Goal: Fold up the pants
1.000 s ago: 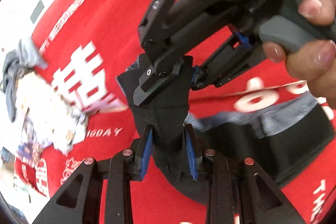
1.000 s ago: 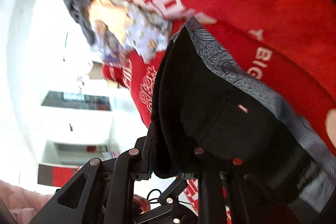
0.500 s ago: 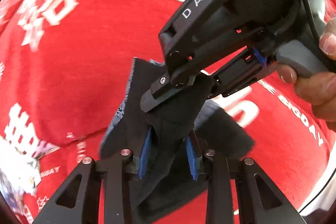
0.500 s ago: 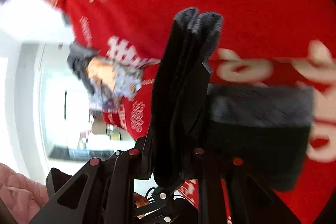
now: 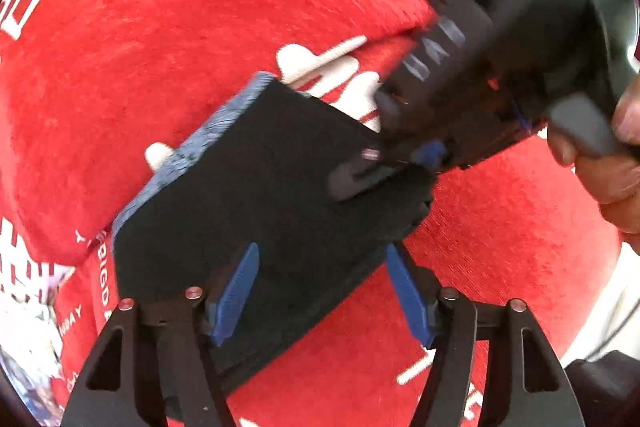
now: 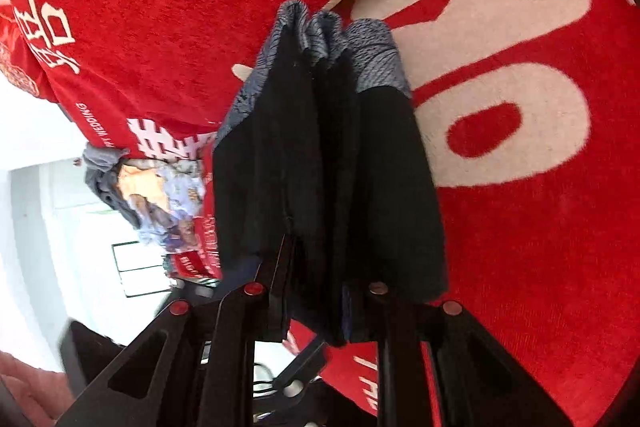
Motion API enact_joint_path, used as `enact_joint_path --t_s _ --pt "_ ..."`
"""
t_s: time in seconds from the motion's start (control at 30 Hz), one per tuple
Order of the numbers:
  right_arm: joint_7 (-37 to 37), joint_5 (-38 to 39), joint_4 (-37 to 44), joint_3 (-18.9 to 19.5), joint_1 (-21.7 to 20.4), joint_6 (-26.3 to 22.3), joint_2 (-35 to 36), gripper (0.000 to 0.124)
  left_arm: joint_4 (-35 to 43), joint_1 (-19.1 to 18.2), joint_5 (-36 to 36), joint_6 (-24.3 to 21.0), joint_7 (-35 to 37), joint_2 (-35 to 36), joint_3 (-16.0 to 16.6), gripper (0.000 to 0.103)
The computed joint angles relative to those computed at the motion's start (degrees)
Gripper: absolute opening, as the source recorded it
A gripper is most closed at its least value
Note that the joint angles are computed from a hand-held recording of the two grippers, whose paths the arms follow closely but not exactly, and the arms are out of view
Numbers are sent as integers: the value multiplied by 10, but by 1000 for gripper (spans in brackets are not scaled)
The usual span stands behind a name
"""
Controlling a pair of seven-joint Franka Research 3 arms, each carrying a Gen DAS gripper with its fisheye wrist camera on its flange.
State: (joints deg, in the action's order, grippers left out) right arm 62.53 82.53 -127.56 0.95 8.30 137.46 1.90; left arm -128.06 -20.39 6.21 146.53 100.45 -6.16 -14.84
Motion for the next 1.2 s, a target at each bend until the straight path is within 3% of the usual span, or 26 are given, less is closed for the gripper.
enact_joint_path --t_s 0.17,0.3,0.47,0.57,0.6,0.63,0.67,0.7,0.77,0.87,1.0,1.1,1.2 --pt "95 -112 -4 4 11 31 -20 21 50 34 -15 -66 -41 8 24 68" --pt "184 -211 1 0 14 36 -32 37 111 79 15 -103 -114 60 43 68" --pt "142 -206 64 -10 6 68 0 39 195 120 9 -127 -169 140 56 68" --pt "141 -226 137 -6 -6 55 61 39 246 142 -31 -147 -168 196 52 68" --pt "174 -262 173 -7 -9 37 94 39 259 150 -55 -159 -163 213 48 68" --pt "199 -283 198 -4 -12 21 117 40 258 156 -67 -162 -166 217 46 68" --pt "217 -307 223 -1 -16 0 139 31 257 158 -72 -164 -170 220 45 68" --pt "237 -346 233 0 -11 -1 146 14 249 160 -75 -160 -172 217 43 68" --pt "266 -419 236 2 3 9 141 13 217 160 -72 -134 -168 199 40 70" --pt "299 -448 214 8 4 14 129 10 184 151 -44 -110 -176 182 41 74" --pt "309 -441 160 14 3 44 92 9 185 146 -25 -131 -185 166 42 74" --pt "330 -469 122 10 9 49 51 13 171 152 -44 -139 -149 135 40 74" --pt "298 -442 83 16 15 66 6 14 138 153 -65 -161 -107 97 42 74"
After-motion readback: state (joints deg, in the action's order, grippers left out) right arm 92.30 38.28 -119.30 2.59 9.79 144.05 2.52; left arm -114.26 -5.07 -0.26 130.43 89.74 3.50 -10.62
